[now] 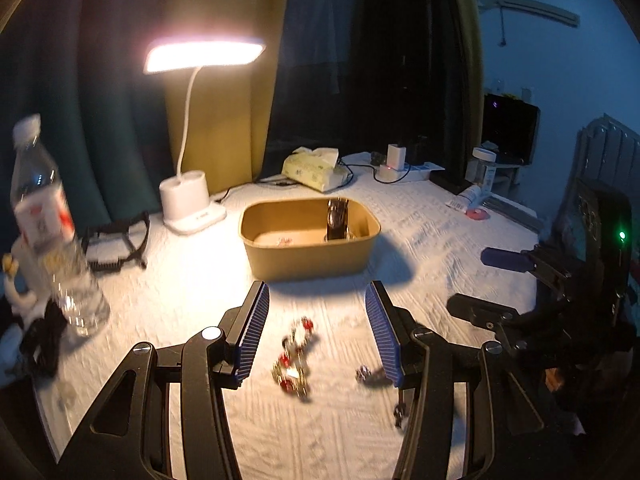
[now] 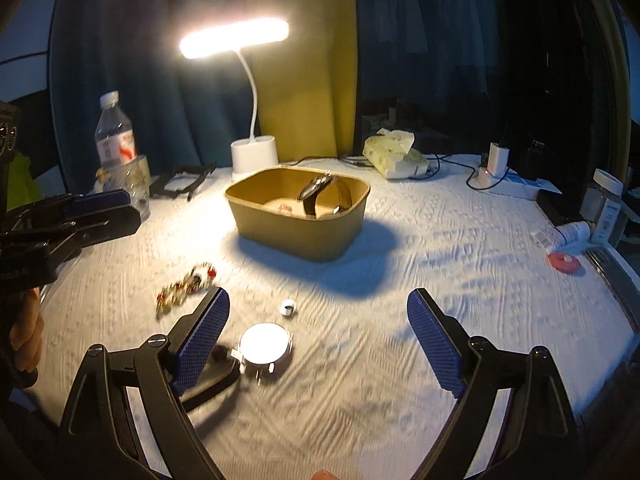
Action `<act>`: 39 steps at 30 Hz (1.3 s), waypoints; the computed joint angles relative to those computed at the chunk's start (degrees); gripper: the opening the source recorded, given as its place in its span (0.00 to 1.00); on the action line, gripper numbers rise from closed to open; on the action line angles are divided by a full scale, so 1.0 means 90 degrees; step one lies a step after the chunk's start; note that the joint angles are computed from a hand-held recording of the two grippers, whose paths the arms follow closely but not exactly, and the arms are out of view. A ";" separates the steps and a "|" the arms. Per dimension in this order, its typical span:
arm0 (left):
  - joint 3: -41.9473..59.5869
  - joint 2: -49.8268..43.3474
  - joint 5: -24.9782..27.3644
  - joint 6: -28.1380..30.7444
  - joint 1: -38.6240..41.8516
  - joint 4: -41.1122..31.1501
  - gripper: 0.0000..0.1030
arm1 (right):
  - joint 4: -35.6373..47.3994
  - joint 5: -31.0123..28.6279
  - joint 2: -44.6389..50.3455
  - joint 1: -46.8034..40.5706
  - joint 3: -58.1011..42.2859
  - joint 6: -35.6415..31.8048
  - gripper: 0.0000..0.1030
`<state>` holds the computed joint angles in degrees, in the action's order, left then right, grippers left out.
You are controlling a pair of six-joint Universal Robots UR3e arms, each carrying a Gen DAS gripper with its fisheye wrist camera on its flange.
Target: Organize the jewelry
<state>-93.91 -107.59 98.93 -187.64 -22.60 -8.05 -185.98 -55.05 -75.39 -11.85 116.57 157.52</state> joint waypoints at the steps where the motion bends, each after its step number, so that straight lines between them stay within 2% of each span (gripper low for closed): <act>1: -0.0155 0.0058 -0.0043 -0.0083 0.0012 0.0071 0.52 | -0.0029 0.0001 -0.0073 -0.0024 0.0139 -0.0086 0.87; 7: -0.0830 0.0387 -0.0204 -0.0390 0.0056 0.0161 0.52 | -0.0011 0.0090 -0.0452 -0.0192 0.0767 -0.0463 0.87; 13: -0.1313 0.0608 -0.0140 -0.0530 0.0017 0.0256 0.52 | 0.0208 0.1015 -0.0801 -0.0492 0.1360 -0.0783 0.87; 19: -0.1599 0.0730 -0.0185 -0.0652 0.0040 0.0334 0.52 | 0.0603 0.0760 -0.0734 -0.0030 0.1439 -0.1151 0.87; 25: -0.1802 0.0803 -0.0262 -0.0726 0.0116 0.0457 0.52 | 0.0709 0.0648 -0.0569 0.0264 0.1273 -0.1135 0.87; 33: -0.2035 0.0905 -0.0372 -0.0825 0.0232 0.0588 0.52 | 0.0934 0.0172 -0.0035 0.0772 0.0609 -0.0867 0.86; 36: -0.2064 0.0917 -0.0434 -0.0841 0.0279 0.0604 0.52 | 0.0696 -0.0046 0.0139 0.0886 0.0519 -0.0737 0.80; 38: -0.2058 0.0917 -0.0466 -0.0845 0.0295 0.0589 0.52 | 0.0595 -0.0094 0.0188 0.0911 0.0489 -0.0695 0.67; 39: -0.2067 0.0921 -0.0478 -0.0847 0.0301 0.0587 0.52 | 0.0596 -0.0059 0.0197 0.0897 0.0479 -0.0690 0.64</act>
<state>-112.51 -99.30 94.63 -195.26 -19.89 -2.76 -180.61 -55.58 -73.61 -3.78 120.88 151.30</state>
